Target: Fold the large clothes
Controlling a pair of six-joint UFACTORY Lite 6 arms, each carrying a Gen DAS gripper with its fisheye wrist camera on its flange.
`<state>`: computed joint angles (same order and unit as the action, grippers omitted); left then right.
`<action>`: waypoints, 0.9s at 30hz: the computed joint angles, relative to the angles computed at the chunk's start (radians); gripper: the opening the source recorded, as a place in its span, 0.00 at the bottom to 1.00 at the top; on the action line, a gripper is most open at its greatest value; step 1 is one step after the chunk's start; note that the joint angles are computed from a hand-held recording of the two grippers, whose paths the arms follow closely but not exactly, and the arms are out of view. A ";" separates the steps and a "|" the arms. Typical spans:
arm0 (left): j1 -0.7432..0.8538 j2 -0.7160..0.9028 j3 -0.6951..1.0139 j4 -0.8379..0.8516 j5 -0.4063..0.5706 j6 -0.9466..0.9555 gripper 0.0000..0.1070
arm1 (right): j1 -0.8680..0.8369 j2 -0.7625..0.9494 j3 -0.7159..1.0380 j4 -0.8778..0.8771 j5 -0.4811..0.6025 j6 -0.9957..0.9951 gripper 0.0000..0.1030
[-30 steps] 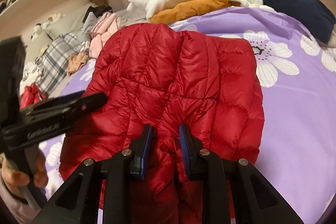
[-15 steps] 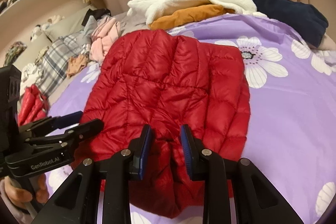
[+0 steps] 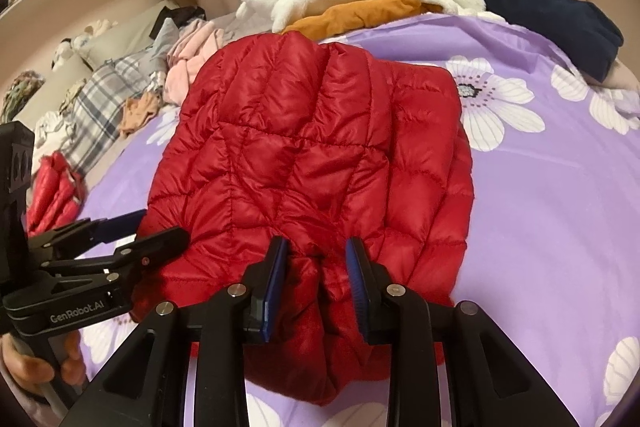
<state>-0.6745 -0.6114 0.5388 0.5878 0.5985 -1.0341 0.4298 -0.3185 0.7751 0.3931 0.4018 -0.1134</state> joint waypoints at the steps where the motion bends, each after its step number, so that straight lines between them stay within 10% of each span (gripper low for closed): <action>1: -0.010 -0.005 -0.005 0.007 0.005 -0.012 0.60 | -0.001 -0.007 -0.005 0.000 0.003 -0.001 0.29; 27: -0.024 -0.018 -0.047 0.019 -0.003 -0.045 0.65 | -0.023 -0.022 -0.034 0.031 0.032 -0.034 0.34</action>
